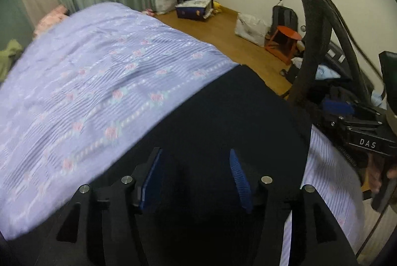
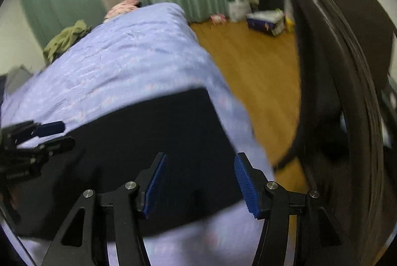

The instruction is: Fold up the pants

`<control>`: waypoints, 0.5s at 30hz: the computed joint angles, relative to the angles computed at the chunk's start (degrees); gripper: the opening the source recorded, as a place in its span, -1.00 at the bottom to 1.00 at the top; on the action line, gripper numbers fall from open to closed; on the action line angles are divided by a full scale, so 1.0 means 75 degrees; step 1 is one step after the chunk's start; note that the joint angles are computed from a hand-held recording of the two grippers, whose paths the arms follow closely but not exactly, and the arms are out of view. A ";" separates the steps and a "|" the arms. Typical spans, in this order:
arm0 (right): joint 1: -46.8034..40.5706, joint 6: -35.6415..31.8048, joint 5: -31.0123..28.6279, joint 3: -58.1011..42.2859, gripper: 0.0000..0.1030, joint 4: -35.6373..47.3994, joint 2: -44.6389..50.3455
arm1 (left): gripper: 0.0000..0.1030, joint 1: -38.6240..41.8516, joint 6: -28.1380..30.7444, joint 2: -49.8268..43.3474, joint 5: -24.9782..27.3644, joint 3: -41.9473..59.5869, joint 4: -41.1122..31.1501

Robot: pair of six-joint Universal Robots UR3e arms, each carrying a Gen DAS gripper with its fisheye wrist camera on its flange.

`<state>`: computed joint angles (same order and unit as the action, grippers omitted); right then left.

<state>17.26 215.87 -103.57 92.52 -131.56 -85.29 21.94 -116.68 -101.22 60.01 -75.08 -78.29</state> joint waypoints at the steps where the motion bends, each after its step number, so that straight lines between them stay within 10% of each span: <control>1: 0.0079 0.0437 0.0079 0.0401 0.12 -0.0073 -0.0249 | 0.05 0.0087 0.0035 0.0370 0.0016 -0.0493 0.0218; 8: -0.0106 0.1753 0.0778 0.2187 0.12 -0.1702 -0.0548 | 0.06 0.0450 0.0783 0.2368 0.0229 -0.3108 0.0652; 15: -0.1117 0.1722 0.1829 0.3153 0.12 -0.3483 0.0058 | 0.06 0.0091 -0.0234 0.2128 0.0524 -0.3570 0.1706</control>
